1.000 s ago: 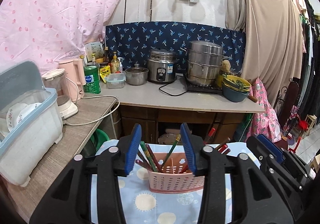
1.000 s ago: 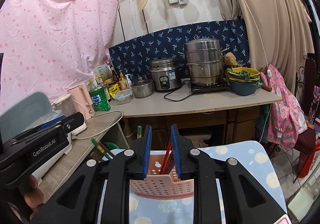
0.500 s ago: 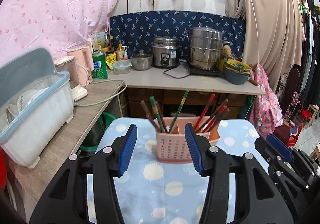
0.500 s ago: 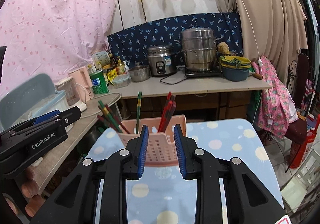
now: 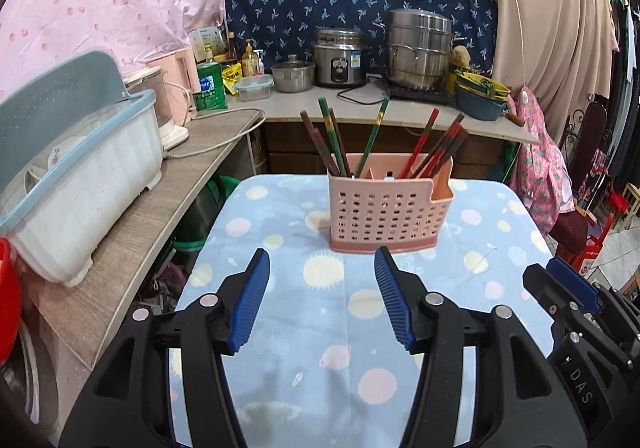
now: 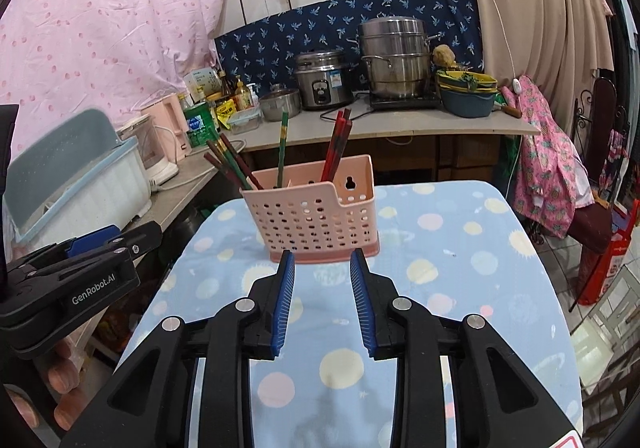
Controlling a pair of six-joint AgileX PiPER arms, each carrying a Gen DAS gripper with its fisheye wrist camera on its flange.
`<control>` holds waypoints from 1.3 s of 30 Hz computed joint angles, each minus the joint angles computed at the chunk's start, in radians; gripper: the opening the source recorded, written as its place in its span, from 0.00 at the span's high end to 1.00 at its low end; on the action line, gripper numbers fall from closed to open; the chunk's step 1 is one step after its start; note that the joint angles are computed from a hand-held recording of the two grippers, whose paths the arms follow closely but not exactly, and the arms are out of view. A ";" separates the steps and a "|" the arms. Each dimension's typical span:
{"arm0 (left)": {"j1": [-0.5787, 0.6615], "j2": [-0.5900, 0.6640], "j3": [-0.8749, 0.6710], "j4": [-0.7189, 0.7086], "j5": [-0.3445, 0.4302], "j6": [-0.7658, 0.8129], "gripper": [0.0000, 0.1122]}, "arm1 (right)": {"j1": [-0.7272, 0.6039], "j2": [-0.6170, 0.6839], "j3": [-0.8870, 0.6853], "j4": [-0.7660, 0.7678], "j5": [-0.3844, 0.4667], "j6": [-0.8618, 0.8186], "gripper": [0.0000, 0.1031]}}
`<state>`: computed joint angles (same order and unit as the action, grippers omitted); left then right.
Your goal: Organize utensils
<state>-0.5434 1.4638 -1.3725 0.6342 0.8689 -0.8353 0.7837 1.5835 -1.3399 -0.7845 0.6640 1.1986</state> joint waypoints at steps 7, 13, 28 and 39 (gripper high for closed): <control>-0.020 -0.033 0.070 0.003 0.011 -0.027 0.45 | 0.031 -0.022 0.038 -0.016 0.036 0.032 0.63; -0.038 -0.039 0.114 0.014 0.015 -0.055 0.37 | 0.057 -0.031 0.071 -0.036 0.054 0.059 0.55; -0.027 -0.022 0.187 -0.004 -0.014 -0.061 0.20 | 0.076 0.019 0.079 -0.036 0.083 0.070 0.34; -0.006 -0.005 0.182 -0.026 -0.022 -0.046 0.20 | 0.090 0.041 0.062 -0.084 0.135 0.118 0.19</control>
